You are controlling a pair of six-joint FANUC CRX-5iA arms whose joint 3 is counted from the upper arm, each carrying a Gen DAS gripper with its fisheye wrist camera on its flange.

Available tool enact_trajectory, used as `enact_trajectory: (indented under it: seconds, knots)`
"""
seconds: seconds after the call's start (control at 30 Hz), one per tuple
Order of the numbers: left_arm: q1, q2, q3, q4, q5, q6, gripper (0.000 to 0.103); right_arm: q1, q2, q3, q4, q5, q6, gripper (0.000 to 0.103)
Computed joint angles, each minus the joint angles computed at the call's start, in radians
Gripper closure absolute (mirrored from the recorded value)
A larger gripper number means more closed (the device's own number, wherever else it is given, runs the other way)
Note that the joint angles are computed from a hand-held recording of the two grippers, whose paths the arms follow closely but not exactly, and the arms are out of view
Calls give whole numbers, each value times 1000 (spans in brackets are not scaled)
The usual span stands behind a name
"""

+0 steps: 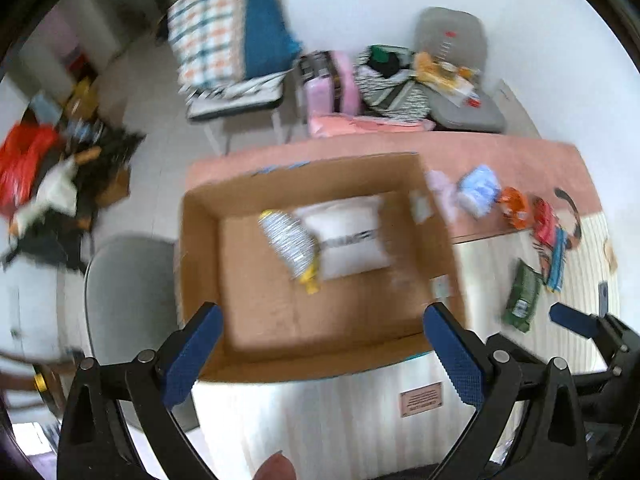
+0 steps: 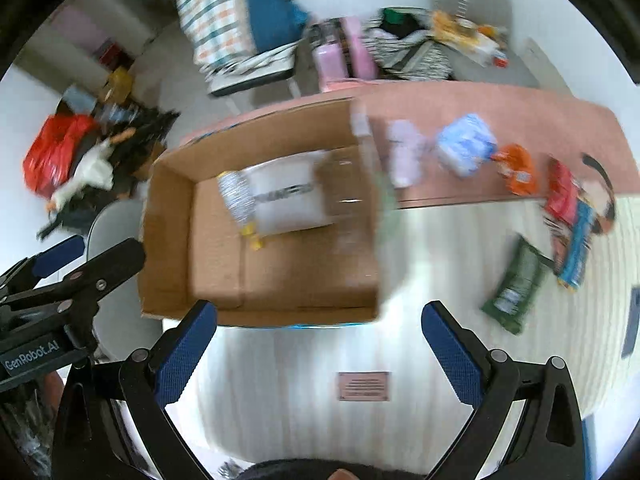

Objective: Organize soft objects
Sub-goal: 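Grasp the blue wipes pack with left gripper while right gripper grasps red snack bag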

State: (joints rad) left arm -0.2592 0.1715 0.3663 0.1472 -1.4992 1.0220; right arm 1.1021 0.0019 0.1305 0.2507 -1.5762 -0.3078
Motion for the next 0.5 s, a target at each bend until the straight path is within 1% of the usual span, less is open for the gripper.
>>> enact_trajectory:
  seconds: [0.13,0.2,0.23,0.27,0.3,0.33,0.4,0.43,0.47,0.5]
  knots:
    - [-126,53,67,-21,-7,25,0,36,-192,-166,5,-90,-167,0]
    - [-210,114,134,-51,-16,36,0,32,-279,-238,-8,-136,-221,0]
    - [-257,165,189,-65,-37,35,0,21,-329,-279,-23,-157,-247,0]
    - [-288,200,232,-82,-53,39,0,8,-392,-333,-32,-164,-271,0]
    - [-335,258,298,-110,-77,37,0,-13,-455,-388,-45,-167,-285,0]
    - [-375,326,375,-127,-113,26,0,-49,-494,-420,-58,-163,-273,0]
    - [-437,428,490,-172,-153,27,0,-130,-593,-511,-76,-130,-247,0]
    - [-470,501,576,-199,-193,26,0,-193,-626,-546,-97,-114,-209,0]
    - [-487,539,620,-216,-211,21,0,-273,-651,-578,-123,-90,-152,1]
    - [-513,611,706,-236,-253,3,0,-355,-662,-602,-152,-63,-89,6]
